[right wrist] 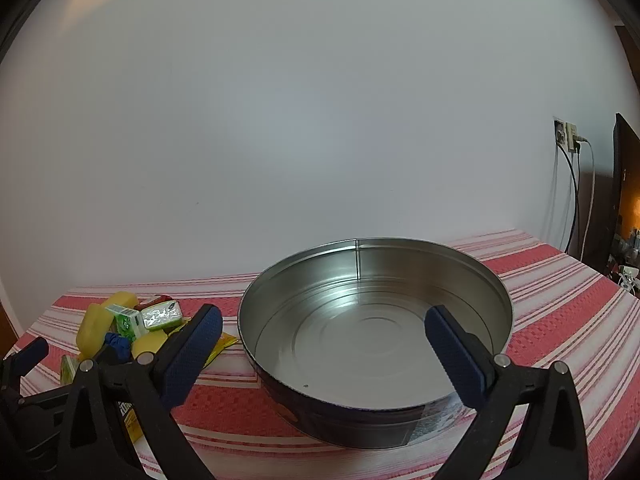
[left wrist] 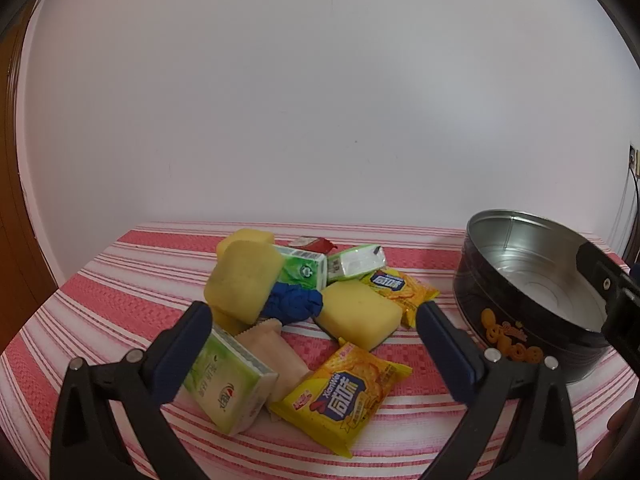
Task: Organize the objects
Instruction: 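Move both tools toward the pile of snacks and sponges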
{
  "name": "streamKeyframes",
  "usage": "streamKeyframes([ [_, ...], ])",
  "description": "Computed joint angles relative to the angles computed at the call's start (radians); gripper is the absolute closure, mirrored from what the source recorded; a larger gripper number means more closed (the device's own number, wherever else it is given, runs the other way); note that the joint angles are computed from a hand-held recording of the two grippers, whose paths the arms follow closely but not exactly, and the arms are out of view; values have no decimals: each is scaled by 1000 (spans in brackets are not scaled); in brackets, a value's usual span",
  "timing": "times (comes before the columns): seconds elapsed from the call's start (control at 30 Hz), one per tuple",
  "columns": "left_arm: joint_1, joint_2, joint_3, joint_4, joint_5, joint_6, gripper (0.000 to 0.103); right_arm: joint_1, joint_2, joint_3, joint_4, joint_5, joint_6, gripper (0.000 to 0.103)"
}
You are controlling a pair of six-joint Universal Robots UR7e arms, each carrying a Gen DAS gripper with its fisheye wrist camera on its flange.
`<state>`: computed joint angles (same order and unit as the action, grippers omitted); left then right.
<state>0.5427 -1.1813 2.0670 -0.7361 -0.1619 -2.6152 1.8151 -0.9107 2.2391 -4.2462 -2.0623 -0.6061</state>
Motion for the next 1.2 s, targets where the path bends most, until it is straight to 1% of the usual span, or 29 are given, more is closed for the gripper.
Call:
streamKeyframes([
  [0.37,-8,-18,22,-60,-4,47,0,2,3,4,-1,-2,-3,0],
  [0.43,-7,-37,39,-110,-2,95,0,2,-1,9,3,4,-2,0],
  [0.5,-9,-65,67,-196,-11,176,0,2,-1,9,14,11,-3,0],
  [0.57,-12,-79,73,-178,-23,154,0,6,3,9,19,14,-13,0],
  [0.63,-15,-87,70,-126,-39,113,0,9,5,10,23,22,-24,0],
  [0.73,-25,-95,70,-75,-101,85,0,10,-1,17,64,44,-35,0],
  [0.8,-34,-121,90,-85,-133,94,0,12,-6,20,110,56,-52,0],
  [0.87,-52,-145,105,-62,-171,74,0,17,-11,21,165,69,-65,0],
  [0.93,-70,-171,120,-35,-201,62,0,17,-30,30,241,102,-62,1],
  [1.0,-85,-186,128,-17,-240,65,0,13,-62,37,364,142,-35,0],
  [1.07,-93,-200,138,-19,-265,86,0,14,-82,30,496,165,-16,1],
  [1.13,-95,-229,158,-36,-271,111,0,28,-75,7,598,149,-19,1],
  [1.2,-98,-265,183,-77,-274,157,0,47,-53,-16,676,130,-18,1],
])
